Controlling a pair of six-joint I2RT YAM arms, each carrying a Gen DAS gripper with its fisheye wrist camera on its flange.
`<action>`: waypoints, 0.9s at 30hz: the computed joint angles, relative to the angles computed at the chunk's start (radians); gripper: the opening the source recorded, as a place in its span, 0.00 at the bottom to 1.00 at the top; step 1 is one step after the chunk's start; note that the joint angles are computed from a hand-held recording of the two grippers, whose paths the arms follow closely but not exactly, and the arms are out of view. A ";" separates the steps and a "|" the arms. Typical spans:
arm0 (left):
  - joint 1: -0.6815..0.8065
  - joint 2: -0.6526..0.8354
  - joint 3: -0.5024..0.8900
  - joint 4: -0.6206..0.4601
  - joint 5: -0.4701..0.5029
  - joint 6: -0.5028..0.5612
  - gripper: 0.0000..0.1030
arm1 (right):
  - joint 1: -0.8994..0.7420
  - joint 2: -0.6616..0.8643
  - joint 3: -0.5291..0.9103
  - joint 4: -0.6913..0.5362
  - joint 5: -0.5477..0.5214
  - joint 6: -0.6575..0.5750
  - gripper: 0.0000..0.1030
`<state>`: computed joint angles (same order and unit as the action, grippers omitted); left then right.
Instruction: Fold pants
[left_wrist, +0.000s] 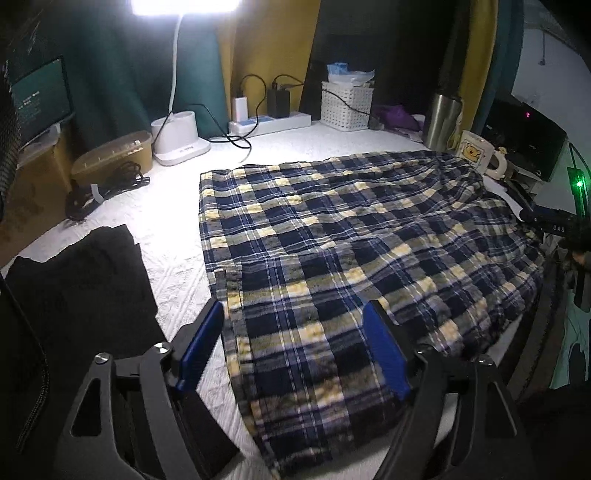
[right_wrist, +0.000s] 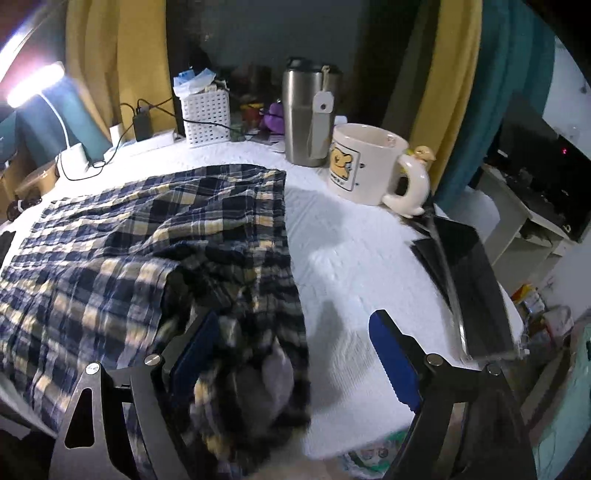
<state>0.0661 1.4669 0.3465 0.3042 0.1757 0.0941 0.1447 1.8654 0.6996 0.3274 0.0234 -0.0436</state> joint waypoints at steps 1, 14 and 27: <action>0.002 -0.020 -0.019 0.003 0.004 0.003 0.82 | 0.001 -0.016 -0.027 0.016 0.000 0.000 0.83; -0.039 -0.086 -0.141 0.060 0.019 0.007 0.83 | 0.090 -0.164 -0.360 0.194 0.119 0.000 1.00; -0.070 -0.075 -0.164 0.087 0.002 -0.004 0.83 | 0.283 -0.011 -0.309 0.224 0.280 -0.022 1.00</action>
<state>-0.0041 1.3916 0.1822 0.3913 0.1781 0.0897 0.4277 1.8543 0.3901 0.5519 0.3038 -0.0654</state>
